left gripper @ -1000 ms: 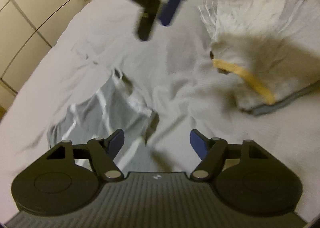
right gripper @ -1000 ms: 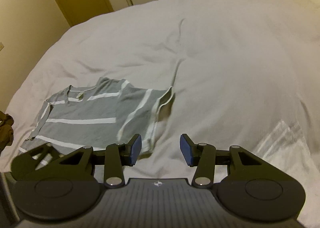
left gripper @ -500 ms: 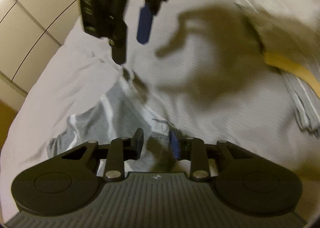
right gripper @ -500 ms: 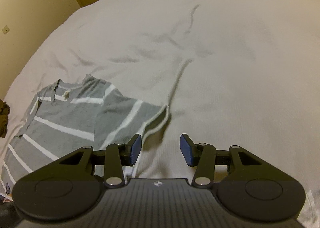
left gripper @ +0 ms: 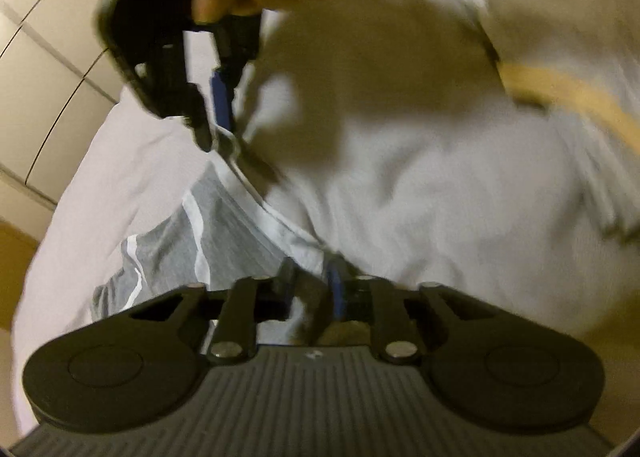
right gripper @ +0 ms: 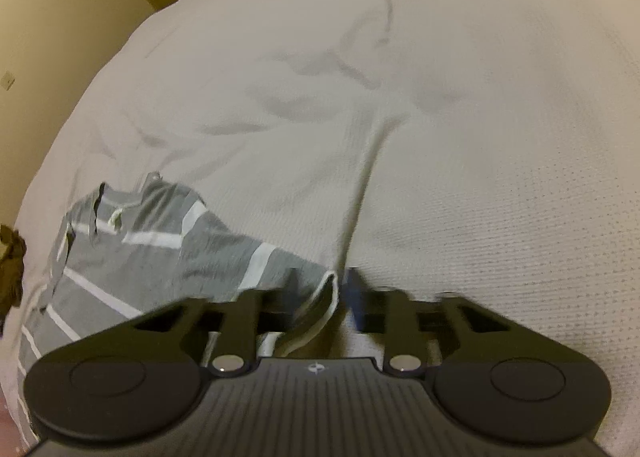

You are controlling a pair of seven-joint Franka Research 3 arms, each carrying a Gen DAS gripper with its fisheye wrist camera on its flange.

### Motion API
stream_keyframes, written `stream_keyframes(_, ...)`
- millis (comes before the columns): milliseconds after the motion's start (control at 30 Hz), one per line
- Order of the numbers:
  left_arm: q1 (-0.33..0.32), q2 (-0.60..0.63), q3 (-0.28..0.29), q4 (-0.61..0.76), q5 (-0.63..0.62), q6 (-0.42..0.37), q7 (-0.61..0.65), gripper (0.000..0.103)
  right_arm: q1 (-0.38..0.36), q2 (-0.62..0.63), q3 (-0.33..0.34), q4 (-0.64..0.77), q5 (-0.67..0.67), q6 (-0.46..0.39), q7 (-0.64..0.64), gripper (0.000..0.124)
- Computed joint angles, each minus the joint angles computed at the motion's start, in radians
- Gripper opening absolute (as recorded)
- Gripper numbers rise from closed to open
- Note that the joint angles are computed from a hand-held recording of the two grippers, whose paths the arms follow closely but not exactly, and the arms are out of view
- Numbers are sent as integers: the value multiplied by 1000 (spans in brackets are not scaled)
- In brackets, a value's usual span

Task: Fold clothes

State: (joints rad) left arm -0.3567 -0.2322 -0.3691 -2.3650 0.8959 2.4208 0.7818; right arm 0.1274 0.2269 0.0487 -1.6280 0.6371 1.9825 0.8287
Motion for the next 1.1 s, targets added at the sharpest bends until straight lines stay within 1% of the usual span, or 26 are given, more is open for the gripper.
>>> stream_keyframes(33, 5, -8, -4, -3, 15, 5, -39, 6, -1, -4, 0, -1, 1, 3, -2, 20)
stream_keyframes(100, 11, -24, -5, -12, 20, 20, -107, 6, -1, -15, 0, -2, -1, 6, -15, 2)
stream_keyframes(167, 14, -36, -2, -24, 0, 30, -155, 5, 4, -30, -1, -8, -11, 24, -16, 2)
stream_keyframes(267, 26, -31, 4, -4, -27, 48, -220, 4, 5, -34, -1, 2, -2, 9, -14, 2)
stream_keyframes(333, 39, -65, 11, -27, -35, 102, -306, 4, 10, -41, 4, 7, 5, 6, -21, 2)
stream_keyframes(433, 78, -129, 17, -78, -68, 190, -489, 4, 23, -56, 13, 13, 20, -2, -32, 2)
stream_keyframes(500, 108, -172, 4, -106, -101, 187, -610, 4, 37, -64, 21, 21, 29, -18, -40, 2)
stream_keyframes(600, 108, -255, 17, -156, -228, 146, -709, 4, 65, -52, 41, 47, 42, -66, -58, 4)
stream_keyframes(633, 110, -262, 21, -165, -258, 137, -721, 4, 73, -37, 49, 68, 45, -105, -77, 7)
stream_keyframes(667, 107, -276, 27, -180, -286, 131, -728, 4, 79, -28, 56, 78, 60, -128, -107, 8)
stream_keyframes(700, 103, -291, 35, -195, -314, 129, -731, 5, 84, -32, 62, 68, 86, -119, -136, 12)
stream_keyframes(733, 99, -305, 41, -210, -340, 135, -736, 5, 87, -40, 60, 57, 104, -96, -138, 20)
stream_keyframes(800, 94, -330, 53, -237, -390, 147, -746, 6, 91, -54, 53, 38, 128, -58, -136, 24)
stream_keyframes(867, 102, -364, 52, -277, -422, 178, -780, 6, 92, -62, 44, 25, 119, -34, -130, 25)
stream_keyframes(900, 81, -414, 66, -310, -441, 165, -797, 7, 91, -64, 38, 17, 98, -34, -128, 25)
stream_keyframes(933, 94, -429, 53, -324, -465, 175, -804, 7, 90, -73, 34, 1, 77, -37, -140, 26)
stream_keyframes(1000, 99, -454, 48, -350, -493, 187, -834, 8, 89, -89, 27, -31, 33, -42, -164, 27)
stream_keyframes(1100, 92, -488, 48, -365, -518, 161, -829, 11, 90, -131, 23, -108, 2, -58, -230, 27)
